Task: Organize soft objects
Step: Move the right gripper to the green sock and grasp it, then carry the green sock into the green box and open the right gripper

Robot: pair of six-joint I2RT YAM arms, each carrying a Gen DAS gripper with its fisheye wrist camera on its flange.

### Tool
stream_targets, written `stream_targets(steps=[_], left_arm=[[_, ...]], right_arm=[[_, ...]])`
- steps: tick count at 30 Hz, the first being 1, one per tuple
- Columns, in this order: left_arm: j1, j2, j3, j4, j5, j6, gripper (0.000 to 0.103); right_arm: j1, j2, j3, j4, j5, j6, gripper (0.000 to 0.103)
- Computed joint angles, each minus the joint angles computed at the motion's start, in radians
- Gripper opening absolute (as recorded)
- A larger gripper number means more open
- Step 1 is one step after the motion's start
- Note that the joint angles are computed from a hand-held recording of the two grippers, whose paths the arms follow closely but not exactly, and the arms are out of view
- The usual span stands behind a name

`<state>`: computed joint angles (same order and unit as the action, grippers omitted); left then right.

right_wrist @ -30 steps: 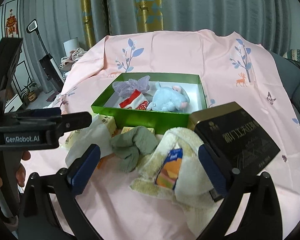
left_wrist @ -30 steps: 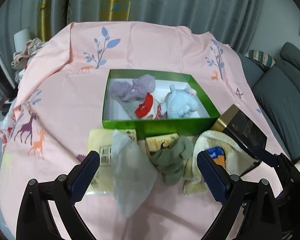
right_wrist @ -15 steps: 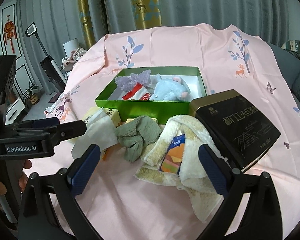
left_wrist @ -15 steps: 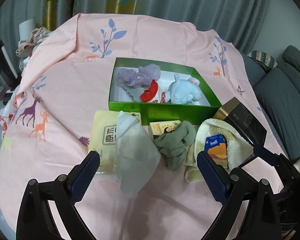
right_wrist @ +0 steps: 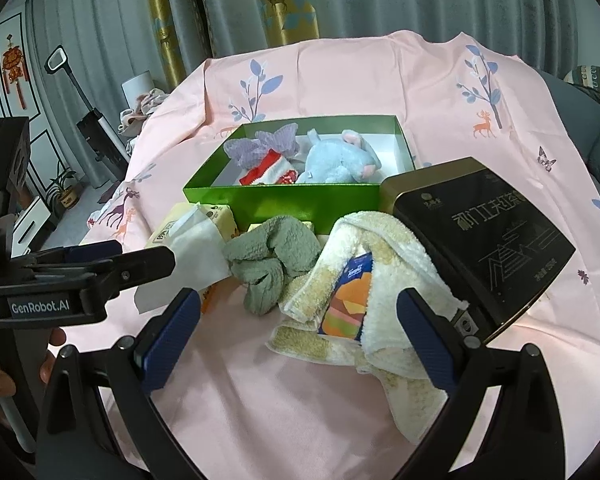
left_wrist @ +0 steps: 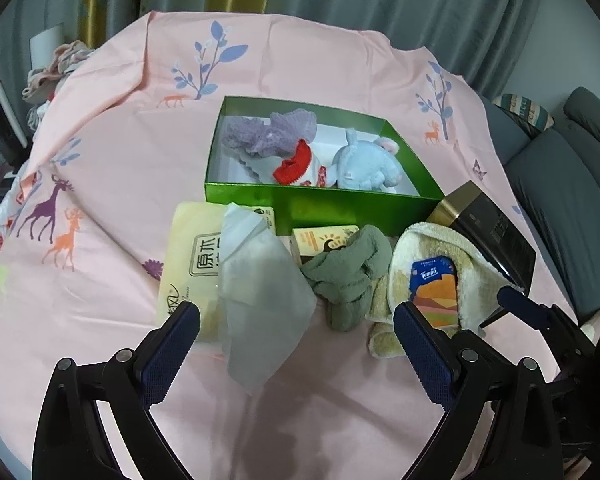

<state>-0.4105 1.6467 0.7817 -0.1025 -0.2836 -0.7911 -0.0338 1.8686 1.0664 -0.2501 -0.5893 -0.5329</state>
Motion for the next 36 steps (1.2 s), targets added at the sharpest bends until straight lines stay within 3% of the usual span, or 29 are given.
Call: stream_targets(steps=[6, 10, 15, 18, 20, 21, 24, 28, 30, 33, 35, 36], left_arm=[[0.029, -0.002, -0.086, 0.149, 0.099, 0.033, 0.098], [0.043, -0.02, -0.171, 0.305, 0.173, 0.075, 0.098], [0.079, 0.016, -0.167, 0.399, 0.267, 0.129, 0.097], [0.094, 0.053, -0.12, 0.412, 0.282, 0.195, 0.097], [0.123, 0.106, -0.061, 0.405, 0.33, 0.249, 0.097], [0.137, 0.13, -0.036, 0.396, 0.353, 0.265, 0.097], [0.179, 0.232, 0.082, 0.318, 0.402, 0.294, 0.097], [0.209, 0.325, 0.189, 0.242, 0.446, 0.313, 0.071], [0.208, 0.352, 0.225, 0.201, 0.449, 0.327, 0.065], [0.205, 0.373, 0.236, 0.19, 0.459, 0.33, 0.046], [0.204, 0.373, 0.231, 0.192, 0.453, 0.321, 0.031], [0.209, 0.369, 0.219, 0.207, 0.465, 0.312, 0.028]], right_arm=[[-0.006, 0.035, -0.002, -0.015, -0.031, -0.048, 0.099], [-0.004, 0.051, -0.021, -0.017, -0.065, -0.118, 0.099], [0.015, 0.085, -0.011, -0.042, -0.107, -0.167, 0.097], [0.033, 0.113, 0.003, -0.018, -0.117, -0.154, 0.089], [0.049, 0.137, 0.024, -0.015, -0.117, -0.145, 0.072], [0.06, 0.155, 0.043, -0.019, -0.113, -0.141, 0.069], [0.091, 0.189, 0.076, 0.007, -0.09, -0.113, 0.06], [0.116, 0.244, 0.134, 0.009, -0.07, -0.069, 0.044], [0.125, 0.265, 0.153, 0.011, -0.062, -0.054, 0.04], [0.14, 0.285, 0.167, 0.013, -0.046, -0.054, 0.033], [0.146, 0.299, 0.179, 0.005, -0.039, -0.06, 0.019], [0.147, 0.304, 0.18, 0.011, -0.033, -0.052, 0.017]])
